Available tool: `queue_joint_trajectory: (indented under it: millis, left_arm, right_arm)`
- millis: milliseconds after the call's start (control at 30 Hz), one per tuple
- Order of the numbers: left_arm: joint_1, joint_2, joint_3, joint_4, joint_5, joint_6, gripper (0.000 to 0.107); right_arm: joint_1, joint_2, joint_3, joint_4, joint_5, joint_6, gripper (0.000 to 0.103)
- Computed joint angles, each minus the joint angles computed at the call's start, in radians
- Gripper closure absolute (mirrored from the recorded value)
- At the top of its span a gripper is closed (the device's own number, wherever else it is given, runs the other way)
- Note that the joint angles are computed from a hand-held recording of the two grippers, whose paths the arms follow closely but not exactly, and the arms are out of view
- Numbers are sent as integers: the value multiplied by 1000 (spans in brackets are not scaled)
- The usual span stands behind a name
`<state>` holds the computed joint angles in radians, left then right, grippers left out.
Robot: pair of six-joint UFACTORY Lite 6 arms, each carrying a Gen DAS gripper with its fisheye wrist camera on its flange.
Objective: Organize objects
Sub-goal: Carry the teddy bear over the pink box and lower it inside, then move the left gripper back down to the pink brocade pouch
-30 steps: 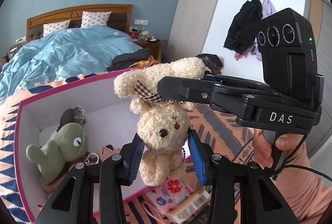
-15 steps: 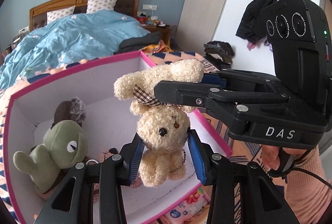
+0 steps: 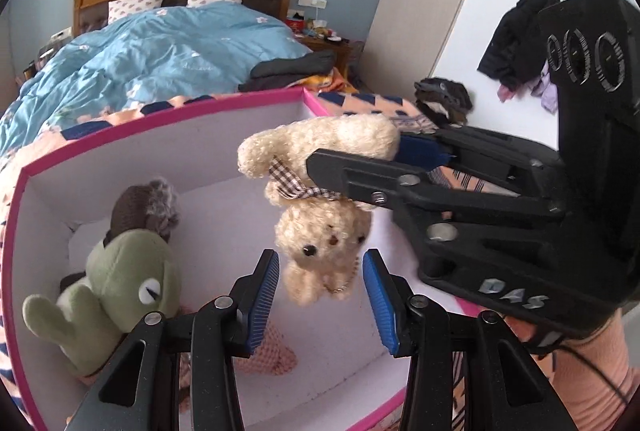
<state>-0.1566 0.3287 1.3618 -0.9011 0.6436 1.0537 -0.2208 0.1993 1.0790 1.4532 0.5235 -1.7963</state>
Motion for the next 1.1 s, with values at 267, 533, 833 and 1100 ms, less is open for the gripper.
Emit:
queue_joint_trajectory:
  millis: [267, 533, 833, 1100]
  left_arm:
    - [11, -36, -52, -15, -53, 41, 62]
    - [64, -131, -199, -112, -52, 220, 59]
    - [295, -435, -474, -268, 201, 515, 49]
    - [496, -636, -700, -196, 367, 640, 46]
  right_arm:
    - [60, 126, 118, 26, -143, 39, 67]
    - [-19, 51, -9, 138, -68, -71, 66]
    - [-179, -331, -379, 86, 210, -115, 65]
    - [-347, -659, -709, -162, 495, -31, 64]
